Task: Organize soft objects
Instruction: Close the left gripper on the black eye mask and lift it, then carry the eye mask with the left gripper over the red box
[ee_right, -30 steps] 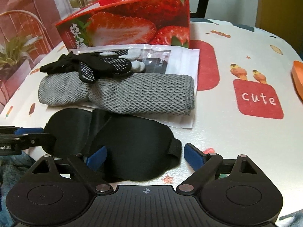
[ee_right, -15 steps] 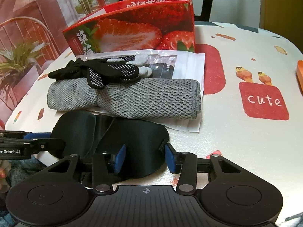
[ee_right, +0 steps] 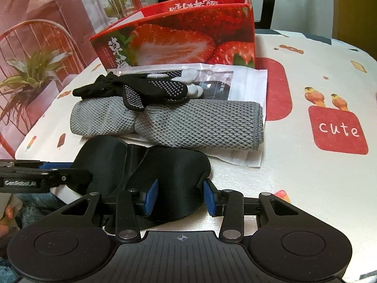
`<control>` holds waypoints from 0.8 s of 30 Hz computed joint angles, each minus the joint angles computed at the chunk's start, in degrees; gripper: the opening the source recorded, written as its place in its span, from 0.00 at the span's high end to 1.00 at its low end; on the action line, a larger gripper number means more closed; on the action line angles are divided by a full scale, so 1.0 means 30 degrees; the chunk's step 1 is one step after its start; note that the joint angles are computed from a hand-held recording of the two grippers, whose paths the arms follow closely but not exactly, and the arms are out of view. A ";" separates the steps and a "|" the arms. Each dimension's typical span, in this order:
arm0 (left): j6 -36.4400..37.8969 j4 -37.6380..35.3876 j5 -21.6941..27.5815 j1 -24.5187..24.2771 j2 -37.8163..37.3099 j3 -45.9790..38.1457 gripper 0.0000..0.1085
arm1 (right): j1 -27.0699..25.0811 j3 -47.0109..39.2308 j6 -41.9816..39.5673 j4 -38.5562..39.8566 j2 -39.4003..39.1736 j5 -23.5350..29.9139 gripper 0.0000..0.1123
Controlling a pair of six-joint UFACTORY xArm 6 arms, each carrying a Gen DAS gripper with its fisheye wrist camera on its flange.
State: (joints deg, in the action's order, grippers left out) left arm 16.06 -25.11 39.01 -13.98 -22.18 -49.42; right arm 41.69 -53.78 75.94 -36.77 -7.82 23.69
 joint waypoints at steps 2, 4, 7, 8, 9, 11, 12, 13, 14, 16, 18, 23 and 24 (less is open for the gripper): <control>-0.0322 -0.0045 -0.0128 0.0162 -0.0044 0.0051 0.61 | -0.0059 0.0114 0.0162 -0.0090 -0.0165 -0.0350 0.66; -0.0452 -0.0053 -0.0252 0.0269 -0.0084 0.0099 0.64 | -0.0153 0.0251 0.0845 -0.0670 -0.0411 -0.0711 0.66; -0.0410 0.0010 -0.0385 0.0229 -0.0176 0.0151 0.73 | -0.0304 0.0385 0.1923 -0.1707 -0.0728 -0.1109 0.67; -0.0236 -0.0185 -0.0440 0.0221 -0.0214 0.0173 0.78 | -0.0360 0.0401 0.2170 -0.2110 -0.0792 -0.1345 0.70; -0.0011 -0.0450 -0.0484 0.0233 -0.0266 0.0198 0.81 | -0.0399 0.0426 0.2257 -0.2430 -0.0827 -0.1621 0.71; 0.0629 -0.1003 -0.0647 0.0217 -0.0467 0.0323 0.85 | -0.0281 0.0202 0.1803 -0.2488 -0.0714 -0.1460 0.73; 0.0985 -0.1301 -0.0721 0.0192 -0.0591 0.0402 0.86 | -0.0225 0.0116 0.1755 -0.2579 -0.0675 -0.1332 0.74; 0.1207 -0.1475 -0.0812 0.0158 -0.0652 0.0427 0.87 | -0.0213 0.0087 0.1785 -0.2632 -0.0658 -0.1348 0.75; 0.1391 -0.1626 -0.0878 0.0149 -0.0739 0.0470 0.88 | -0.0228 0.0076 0.1963 -0.2757 -0.0677 -0.1334 0.77; 0.1473 -0.1837 -0.0909 0.0099 -0.0872 0.0513 0.89 | -0.0231 0.0073 0.2455 -0.3206 -0.0793 -0.1232 0.80; 0.1645 -0.2122 -0.0955 0.0154 -0.1105 0.0585 0.89 | -0.0213 0.0091 0.2866 -0.3736 -0.0952 -0.1316 0.88; 0.2279 -0.3061 -0.1542 0.0203 -0.2084 0.0683 0.89 | -0.0104 -0.0104 0.3774 -0.5627 -0.1485 -0.1319 0.90; 0.2398 -0.3256 -0.1773 0.0194 -0.2299 0.0757 0.90 | -0.0118 -0.0144 0.4065 -0.6073 -0.1611 -0.1369 0.91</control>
